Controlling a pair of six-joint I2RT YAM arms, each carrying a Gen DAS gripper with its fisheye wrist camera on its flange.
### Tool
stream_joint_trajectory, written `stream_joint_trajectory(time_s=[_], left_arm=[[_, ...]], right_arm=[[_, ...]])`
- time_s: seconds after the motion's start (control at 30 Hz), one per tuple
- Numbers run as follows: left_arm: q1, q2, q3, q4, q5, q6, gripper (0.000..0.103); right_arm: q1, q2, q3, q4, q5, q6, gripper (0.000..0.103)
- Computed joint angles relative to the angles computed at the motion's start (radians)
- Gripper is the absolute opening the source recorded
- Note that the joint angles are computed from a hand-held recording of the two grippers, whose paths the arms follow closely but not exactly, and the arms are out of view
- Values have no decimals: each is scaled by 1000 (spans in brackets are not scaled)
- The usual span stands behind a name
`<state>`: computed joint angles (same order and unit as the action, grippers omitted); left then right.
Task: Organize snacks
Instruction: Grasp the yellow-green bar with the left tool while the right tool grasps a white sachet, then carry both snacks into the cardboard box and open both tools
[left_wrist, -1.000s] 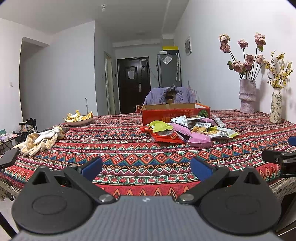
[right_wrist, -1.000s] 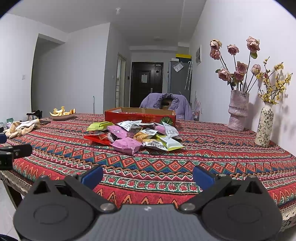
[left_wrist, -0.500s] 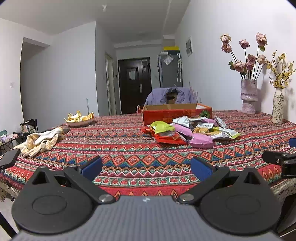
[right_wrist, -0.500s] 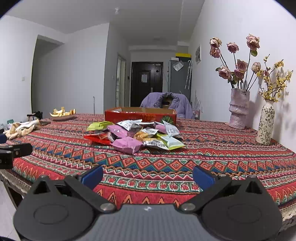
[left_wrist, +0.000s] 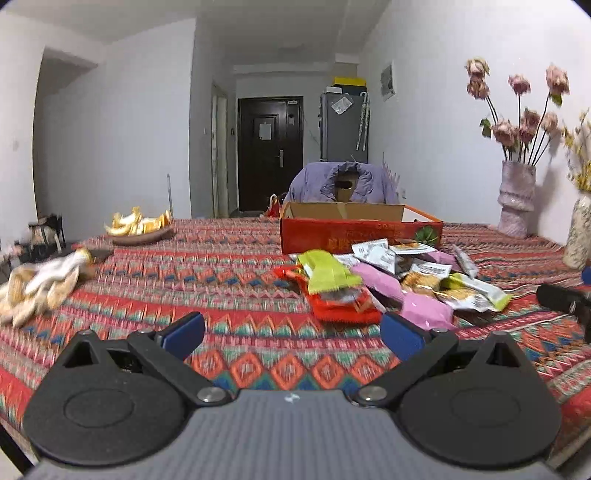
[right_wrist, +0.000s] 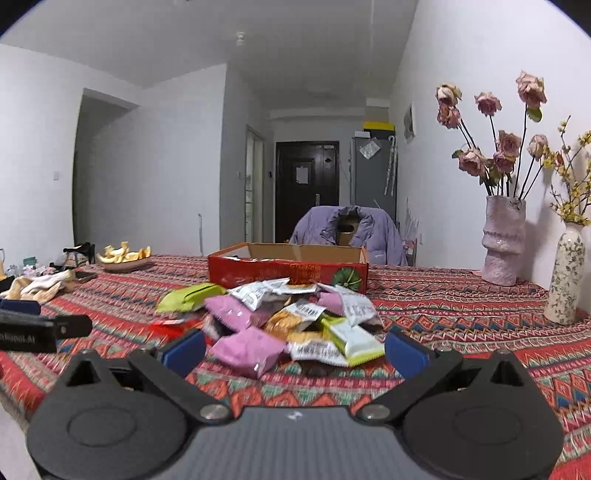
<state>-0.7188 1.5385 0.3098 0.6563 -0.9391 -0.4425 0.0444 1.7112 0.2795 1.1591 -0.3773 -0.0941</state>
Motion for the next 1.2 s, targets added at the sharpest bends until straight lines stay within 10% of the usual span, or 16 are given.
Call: stream_joint_trajectory(time_s=[0.3,0.53,0.67,1.0,1.2], left_arm=[[290,74,251,-72,358,157,103],[407,296,557,-224,447,237,101],[450,397,693,-318,514,241,78],[513,515,843,-469,655,142,52],[504,519,837,-455,646,173,43]], right_arm=[[-21,100,342,-182,18,37,103],[-52,336,877,-752,-91,-35,101],[-50,514,1163,-980,-98,1,86],[-81,743,1431,-1029,-272,474,86],[-45,775,1492,-1126,-124,412,68]])
